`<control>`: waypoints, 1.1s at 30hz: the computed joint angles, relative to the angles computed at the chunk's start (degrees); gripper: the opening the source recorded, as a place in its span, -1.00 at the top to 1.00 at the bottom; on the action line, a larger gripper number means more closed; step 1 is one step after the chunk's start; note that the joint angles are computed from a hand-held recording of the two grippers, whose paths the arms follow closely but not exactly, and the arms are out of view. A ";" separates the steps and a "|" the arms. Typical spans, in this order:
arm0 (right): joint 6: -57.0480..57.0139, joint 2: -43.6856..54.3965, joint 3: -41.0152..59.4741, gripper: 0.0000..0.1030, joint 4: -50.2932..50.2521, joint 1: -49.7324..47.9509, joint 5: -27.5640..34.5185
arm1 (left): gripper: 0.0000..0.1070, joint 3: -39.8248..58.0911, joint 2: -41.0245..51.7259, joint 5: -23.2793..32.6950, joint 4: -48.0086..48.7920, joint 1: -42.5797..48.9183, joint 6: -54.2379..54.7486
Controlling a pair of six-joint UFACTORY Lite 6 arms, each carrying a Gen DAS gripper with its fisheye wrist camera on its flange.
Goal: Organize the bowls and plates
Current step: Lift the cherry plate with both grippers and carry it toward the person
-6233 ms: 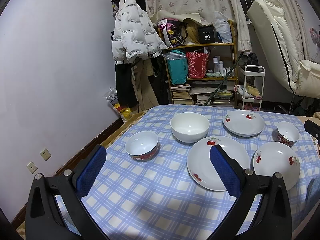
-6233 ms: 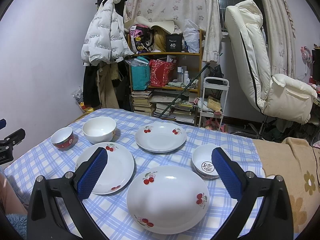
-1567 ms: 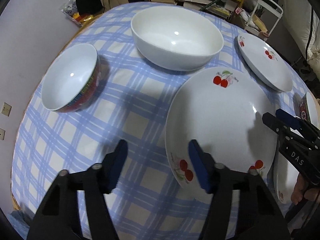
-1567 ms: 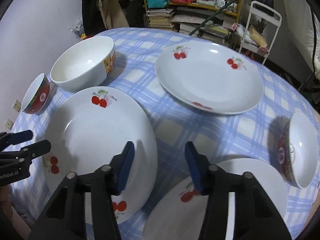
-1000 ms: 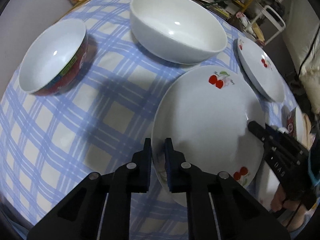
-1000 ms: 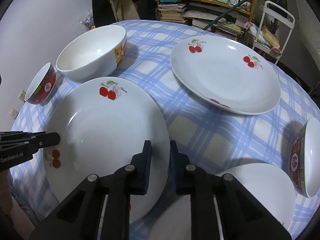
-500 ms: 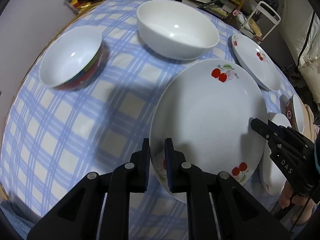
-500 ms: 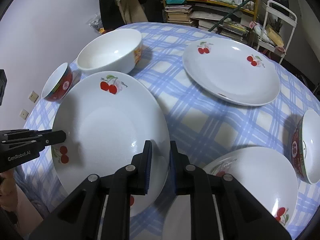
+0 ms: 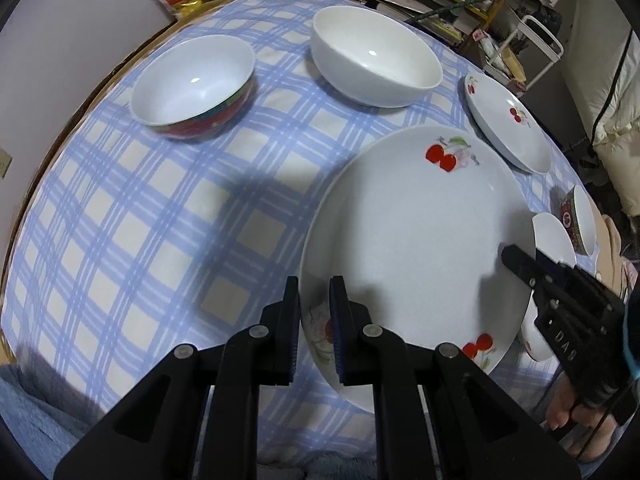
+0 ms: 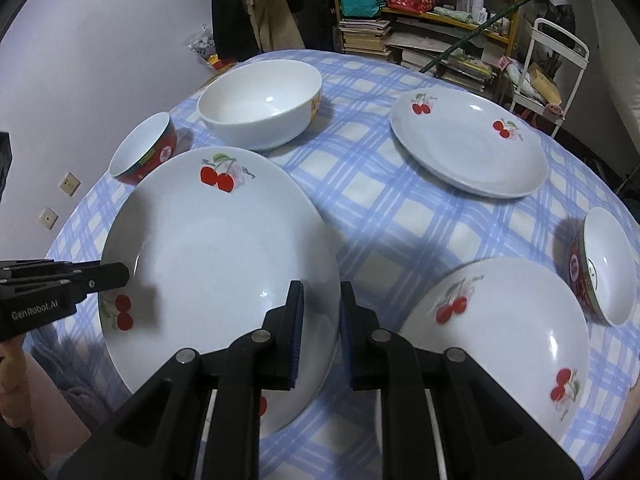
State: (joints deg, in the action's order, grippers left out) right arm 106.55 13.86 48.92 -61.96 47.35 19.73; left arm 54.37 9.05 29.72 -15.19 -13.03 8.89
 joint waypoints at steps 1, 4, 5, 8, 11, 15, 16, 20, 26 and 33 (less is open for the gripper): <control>0.47 0.04 0.03 0.65 0.05 0.73 0.55 | 0.76 -0.28 -0.27 0.22 -0.13 0.23 0.10; 2.17 -0.14 -0.38 0.65 -0.19 1.94 1.27 | 0.76 -0.57 -0.04 0.22 0.40 0.24 -0.44; 2.52 -0.01 -0.50 0.65 -0.30 2.25 1.44 | 0.76 -0.53 0.38 0.28 0.93 0.01 -0.99; 3.12 0.83 -0.57 0.65 -0.21 2.85 2.05 | 0.76 -0.63 1.60 0.30 2.37 -0.62 -2.39; 8.00 1.57 -1.42 0.65 -3.16 3.18 0.19 | 0.71 -0.78 3.80 -0.13 5.88 -1.37 -7.33; 9.46 5.61 0.60 0.65 -4.91 4.85 1.61 | 0.70 1.00 8.71 0.75 4.76 -0.27 -7.45; 9.28 6.86 1.30 0.65 -4.85 5.18 2.22 | 0.70 1.15 9.01 0.69 4.87 -0.27 -7.68; 7.03 8.17 2.10 0.65 -2.54 4.98 2.47 | 0.71 0.00 7.95 0.04 6.99 -1.47 -9.21; 4.45 7.22 1.07 0.65 1.52 5.81 3.62 | 0.71 -1.24 7.54 -0.28 5.82 -2.73 -8.21; 0.21 8.78 3.01 0.65 4.81 7.34 7.18 | 0.71 -1.09 7.18 -0.07 5.70 -3.36 -8.69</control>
